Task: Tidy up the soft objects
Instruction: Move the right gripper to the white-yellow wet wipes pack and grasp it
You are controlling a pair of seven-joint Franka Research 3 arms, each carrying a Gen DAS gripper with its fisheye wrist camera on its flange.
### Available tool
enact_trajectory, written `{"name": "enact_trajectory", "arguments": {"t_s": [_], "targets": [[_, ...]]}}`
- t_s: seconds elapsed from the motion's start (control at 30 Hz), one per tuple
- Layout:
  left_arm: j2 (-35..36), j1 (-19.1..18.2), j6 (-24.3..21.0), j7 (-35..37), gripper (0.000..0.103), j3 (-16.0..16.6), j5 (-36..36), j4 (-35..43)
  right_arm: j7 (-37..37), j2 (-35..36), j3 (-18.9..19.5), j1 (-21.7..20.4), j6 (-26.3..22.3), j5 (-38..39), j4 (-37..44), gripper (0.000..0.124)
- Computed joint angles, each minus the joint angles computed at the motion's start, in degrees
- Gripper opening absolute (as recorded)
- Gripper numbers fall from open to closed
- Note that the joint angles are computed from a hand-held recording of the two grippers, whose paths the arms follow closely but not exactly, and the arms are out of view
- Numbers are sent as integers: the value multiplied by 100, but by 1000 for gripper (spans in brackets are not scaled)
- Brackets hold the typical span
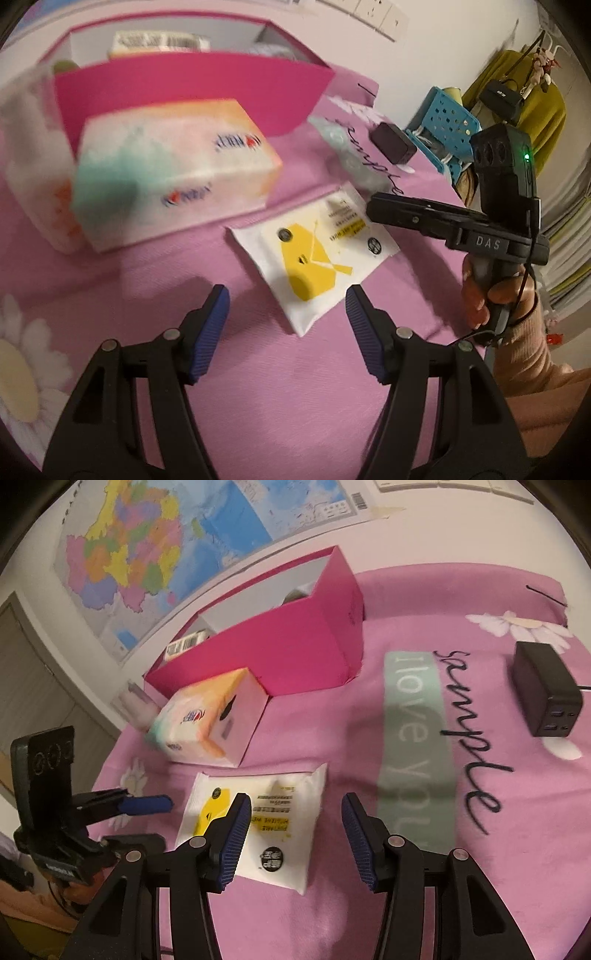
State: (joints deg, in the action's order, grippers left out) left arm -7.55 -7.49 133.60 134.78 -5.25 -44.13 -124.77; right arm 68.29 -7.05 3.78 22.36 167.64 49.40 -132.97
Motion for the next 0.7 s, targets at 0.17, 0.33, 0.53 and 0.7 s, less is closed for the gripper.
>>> {"name": "enact_trajectory", "arguments": {"t_s": [0.17, 0.33, 0.53, 0.7], "targets": [[120, -54, 117, -172, 67, -126, 156, 58, -144, 101, 37, 69, -37, 115, 54, 52], [26, -101, 206, -115, 63, -125, 93, -70, -526, 59, 85, 192, 16, 591, -14, 52], [25, -49, 92, -216, 52, -17, 69, -66, -501, 86, 178, 259, 185, 664, -20, 50], [65, -39, 288, -372, 52, -60, 221, -54, -244, 14, 204, 268, 278, 398, -151, 45]]}}
